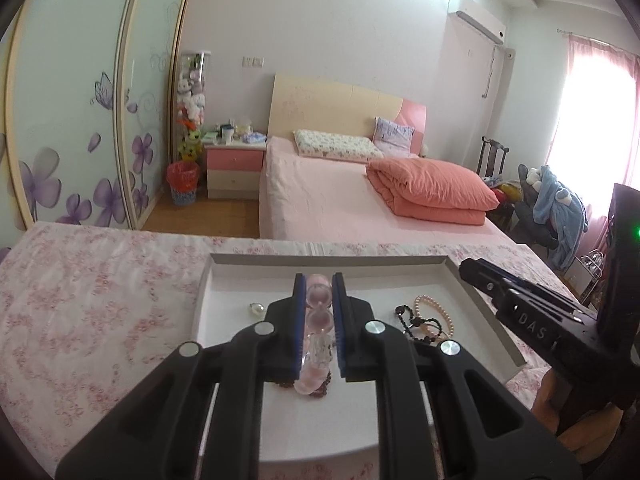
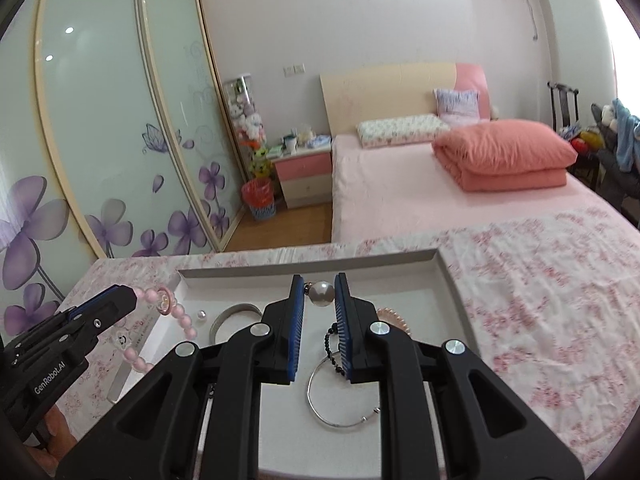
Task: Organize jewelry
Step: 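Open the left gripper to drop the pink bracelet into the tray while the right releases the grey pearl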
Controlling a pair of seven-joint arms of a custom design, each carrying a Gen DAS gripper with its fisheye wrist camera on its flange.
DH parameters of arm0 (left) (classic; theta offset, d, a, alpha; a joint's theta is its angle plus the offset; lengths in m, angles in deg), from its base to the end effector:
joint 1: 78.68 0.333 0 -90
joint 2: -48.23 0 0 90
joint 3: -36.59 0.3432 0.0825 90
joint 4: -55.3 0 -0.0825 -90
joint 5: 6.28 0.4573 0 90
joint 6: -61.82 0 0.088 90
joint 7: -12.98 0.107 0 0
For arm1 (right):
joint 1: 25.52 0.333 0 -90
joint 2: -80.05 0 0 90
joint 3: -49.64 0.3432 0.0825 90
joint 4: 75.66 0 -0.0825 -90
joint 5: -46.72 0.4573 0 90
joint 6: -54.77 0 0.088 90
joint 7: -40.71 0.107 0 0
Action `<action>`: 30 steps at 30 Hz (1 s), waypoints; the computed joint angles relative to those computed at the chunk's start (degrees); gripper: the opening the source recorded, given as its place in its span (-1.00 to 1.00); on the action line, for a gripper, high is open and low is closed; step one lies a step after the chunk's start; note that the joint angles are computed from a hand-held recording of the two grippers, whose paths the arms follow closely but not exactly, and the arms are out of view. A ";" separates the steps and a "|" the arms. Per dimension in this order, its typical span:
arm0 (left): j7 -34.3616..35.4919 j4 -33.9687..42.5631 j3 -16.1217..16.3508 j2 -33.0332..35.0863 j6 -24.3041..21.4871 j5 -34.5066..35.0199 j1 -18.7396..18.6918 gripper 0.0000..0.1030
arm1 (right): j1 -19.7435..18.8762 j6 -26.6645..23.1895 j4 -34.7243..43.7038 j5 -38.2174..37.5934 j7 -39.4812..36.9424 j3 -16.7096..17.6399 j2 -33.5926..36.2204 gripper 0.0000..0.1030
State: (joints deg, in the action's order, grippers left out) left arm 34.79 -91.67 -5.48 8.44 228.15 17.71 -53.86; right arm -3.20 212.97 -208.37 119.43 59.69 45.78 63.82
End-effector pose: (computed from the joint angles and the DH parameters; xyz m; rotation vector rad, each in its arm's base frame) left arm 0.4483 -0.1929 0.5135 -1.8879 1.2062 -0.8786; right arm 0.5381 0.1355 0.5067 -1.8253 1.0772 -0.3314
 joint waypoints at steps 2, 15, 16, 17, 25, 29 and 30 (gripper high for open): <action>0.02 0.57 -0.18 1.62 0.36 0.09 0.58 -0.74 | -0.19 -0.73 0.42 -1.13 1.28 0.15 0.73 -0.68; -1.45 -1.39 0.35 -0.50 0.86 -0.94 0.91 -0.66 | -0.42 0.15 -0.28 -2.55 3.32 -0.14 0.34 -0.23; -1.46 -1.76 0.61 -0.91 0.64 -1.21 0.55 -0.66 | -0.43 0.23 -0.41 -2.61 3.43 -0.21 0.19 -0.23; -1.38 -1.97 0.83 -1.19 0.34 -1.44 0.16 -0.66 | -0.41 0.32 -0.59 -2.71 3.60 -0.24 -0.01 -0.23; -0.70 -5.10 2.68 -5.37 -2.53 -3.21 -5.18 -0.56 | 0.05 -0.51 -4.01 -5.13 3.63 -1.63 -3.77 -0.23; -0.20 -6.81 3.19 -7.68 -4.80 -3.59 -8.39 -0.48 | 0.33 -1.49 -7.18 -8.14 4.29 -2.68 -6.70 -0.23; 0.04 -7.10 3.48 -8.01 -5.39 -3.70 -9.25 -0.43 | 0.20 -2.22 -8.25 -9.81 4.85 -2.95 -7.69 -0.23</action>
